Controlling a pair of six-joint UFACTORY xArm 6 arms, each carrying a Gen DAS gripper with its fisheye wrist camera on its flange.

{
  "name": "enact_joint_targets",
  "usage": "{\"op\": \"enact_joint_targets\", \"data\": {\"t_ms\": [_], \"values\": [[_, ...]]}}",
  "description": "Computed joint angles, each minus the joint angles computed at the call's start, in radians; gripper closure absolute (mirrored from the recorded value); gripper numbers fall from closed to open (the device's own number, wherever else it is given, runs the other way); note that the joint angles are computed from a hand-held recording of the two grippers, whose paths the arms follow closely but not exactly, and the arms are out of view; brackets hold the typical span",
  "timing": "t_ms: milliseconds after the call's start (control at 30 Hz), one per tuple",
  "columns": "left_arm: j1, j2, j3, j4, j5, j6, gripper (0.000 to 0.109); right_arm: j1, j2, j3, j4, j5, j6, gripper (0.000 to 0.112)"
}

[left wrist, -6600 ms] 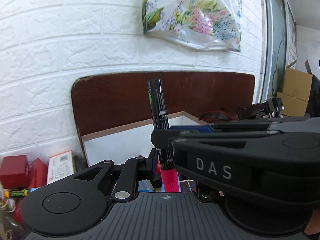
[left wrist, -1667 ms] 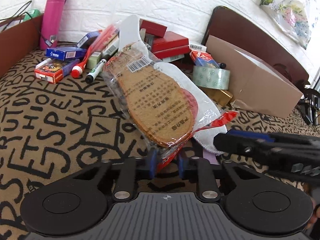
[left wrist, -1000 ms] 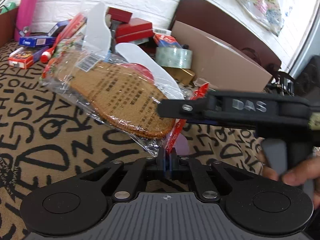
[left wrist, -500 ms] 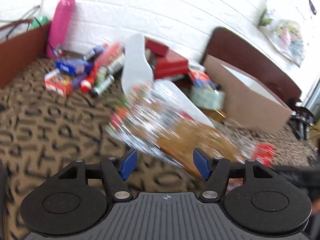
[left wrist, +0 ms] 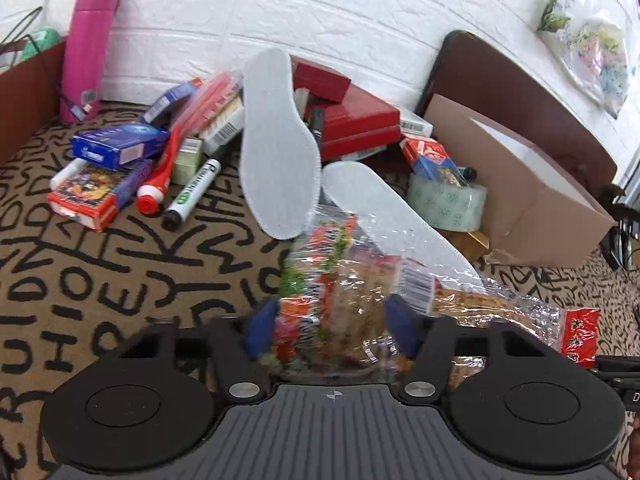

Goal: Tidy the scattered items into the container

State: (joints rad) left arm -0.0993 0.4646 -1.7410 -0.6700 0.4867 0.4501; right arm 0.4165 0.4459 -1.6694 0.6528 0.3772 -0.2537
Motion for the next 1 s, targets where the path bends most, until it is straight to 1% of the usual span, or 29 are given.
{"op": "enact_joint_targets", "data": {"t_ms": [67,167,200,233,300,367,400,433,467,500,533,633,700,800,900,1000], "values": [[0.014,-0.002,-0.007,-0.03,0.024,0.022,0.063,-0.005,0.002,0.002,-0.011,0.0,0.016,0.065],[0.027,0.032,-0.067,-0.006,0.085,0.002,0.042,-0.009,0.003,0.005,0.065,0.009,-0.015,0.065],[0.031,0.052,-0.098,0.004,0.118,-0.005,0.033,-0.009,-0.001,0.012,0.08,0.008,-0.016,0.065],[0.034,0.07,-0.125,0.005,0.143,-0.005,0.033,-0.008,-0.007,0.02,0.085,0.005,-0.014,0.065],[0.04,0.099,-0.162,-0.039,0.181,0.018,0.03,-0.005,-0.02,0.034,0.086,0.003,-0.023,0.065],[0.05,0.118,-0.19,-0.091,0.221,0.002,0.035,-0.005,-0.025,0.04,0.075,0.006,-0.019,0.066],[0.051,0.115,-0.185,-0.114,0.225,0.006,0.046,-0.005,-0.026,0.041,0.074,0.007,-0.015,0.069],[0.048,0.105,-0.172,-0.12,0.221,0.019,0.051,-0.006,-0.025,0.038,0.074,0.011,-0.015,0.071],[0.044,0.09,-0.154,-0.11,0.211,0.035,0.054,-0.007,-0.021,0.033,0.082,0.016,-0.024,0.077],[0.039,0.074,-0.134,-0.097,0.2,0.05,0.061,-0.008,-0.017,0.027,0.103,0.022,-0.042,0.079],[0.036,0.059,-0.116,-0.085,0.193,0.061,0.068,-0.009,-0.014,0.025,0.109,0.022,-0.044,0.079],[0.029,0.005,-0.056,-0.079,0.175,0.082,0.083,-0.006,-0.027,0.046,0.146,-0.008,-0.058,0.083],[0.02,-0.035,-0.012,-0.102,0.156,0.113,0.089,-0.002,-0.049,0.072,0.138,-0.033,-0.059,0.088],[-0.003,-0.075,0.033,-0.142,0.127,0.161,0.095,-0.009,-0.08,0.097,0.134,-0.053,-0.077,0.09],[-0.023,-0.087,0.033,-0.192,0.113,0.186,0.097,-0.024,-0.114,0.113,0.147,-0.075,-0.112,0.091],[-0.046,-0.07,-0.025,-0.247,0.102,0.195,0.097,-0.051,-0.135,0.094,0.168,-0.081,-0.172,0.091]]}}
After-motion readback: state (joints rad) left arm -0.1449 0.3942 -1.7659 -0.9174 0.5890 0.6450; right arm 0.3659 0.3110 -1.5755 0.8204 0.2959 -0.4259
